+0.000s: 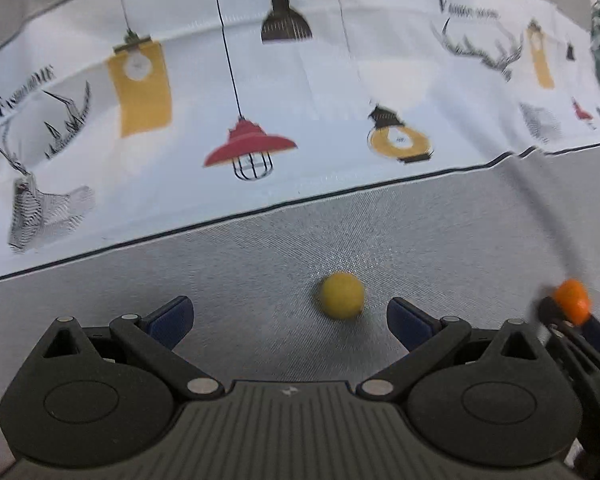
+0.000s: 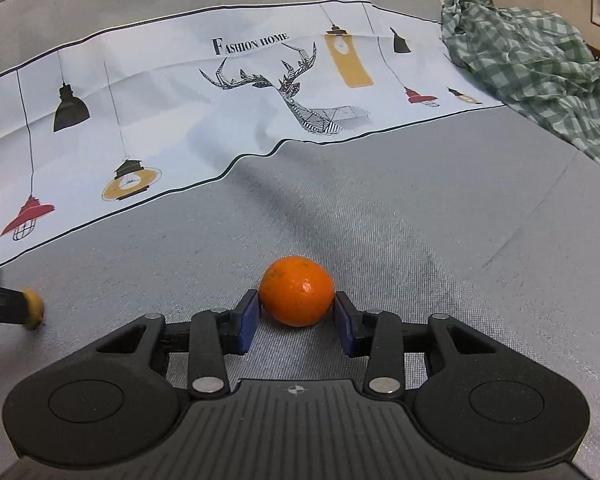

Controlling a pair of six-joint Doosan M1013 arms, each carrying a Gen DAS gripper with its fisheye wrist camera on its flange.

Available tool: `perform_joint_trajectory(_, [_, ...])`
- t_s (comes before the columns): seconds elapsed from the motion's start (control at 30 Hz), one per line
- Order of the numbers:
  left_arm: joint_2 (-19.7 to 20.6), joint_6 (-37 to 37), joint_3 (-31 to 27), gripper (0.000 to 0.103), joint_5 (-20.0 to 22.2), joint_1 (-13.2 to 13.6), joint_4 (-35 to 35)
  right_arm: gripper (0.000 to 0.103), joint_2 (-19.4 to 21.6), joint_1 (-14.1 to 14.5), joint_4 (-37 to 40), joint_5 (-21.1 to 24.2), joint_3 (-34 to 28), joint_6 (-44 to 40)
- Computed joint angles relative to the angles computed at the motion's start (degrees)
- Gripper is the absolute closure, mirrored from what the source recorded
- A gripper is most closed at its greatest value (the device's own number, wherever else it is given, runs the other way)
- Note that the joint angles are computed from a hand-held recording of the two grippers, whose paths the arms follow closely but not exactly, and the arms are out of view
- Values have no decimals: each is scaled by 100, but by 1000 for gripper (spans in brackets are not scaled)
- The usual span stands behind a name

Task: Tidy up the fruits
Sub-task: 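Grasp the loose tangerine with the right tool while the left tool grasps a small yellow pear, then carry the tangerine and pear in both tools over the pink plate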

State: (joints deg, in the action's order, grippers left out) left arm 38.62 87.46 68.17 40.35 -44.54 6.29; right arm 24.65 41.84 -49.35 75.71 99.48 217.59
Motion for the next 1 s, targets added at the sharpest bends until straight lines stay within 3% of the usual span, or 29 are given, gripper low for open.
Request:
perform_joint_trajectory(0.1, [97, 52, -98, 1, 36, 14, -207, 56, 47, -24, 3, 38, -59, -20])
perform_joint_trajectory(0.13, [91, 61, -76, 15, -15, 18, -251, 56, 47, -21, 10, 65, -63, -34])
perform_joint_trajectory(0.17, [87, 113, -71, 42, -11, 22, -309, 58, 57, -20, 17, 89, -78, -47])
perform_joint_trajectory(0.2, [55, 133, -33, 51, -86, 14, -282, 63, 57, -21, 7, 87, -78, -28])
perform_joint_trajectory(0.23, [41, 251, -46, 72, -56, 23, -404, 63, 46, -18, -16, 74, -71, 18])
perform_joint_trajectory(0.3, [17, 283, -101, 73, 98, 38, -589, 63, 11, 1, -81, 44, -48, 157])
perform_joint_trajectory(0.5, [-365, -191, 207, 73, 48, -96, 467, 63, -14, 174, -805, 324, 20, 645])
perform_joint_trajectory(0.73, [-1365, -591, 1138, 73, 75, 31, 846, 63, -115, 407, -786, 476, 8, 545])
perform_joint_trajectory(0.83, [-1908, -673, 1626, 73, 72, 172, 805, 63, -315, 697, -868, 403, -34, 462])
perform_joint_trajectory(1.0, [-2781, -1176, 2415, 73, 88, 352, 1239, 63, -609, 1448, -1117, 138, -268, 21])
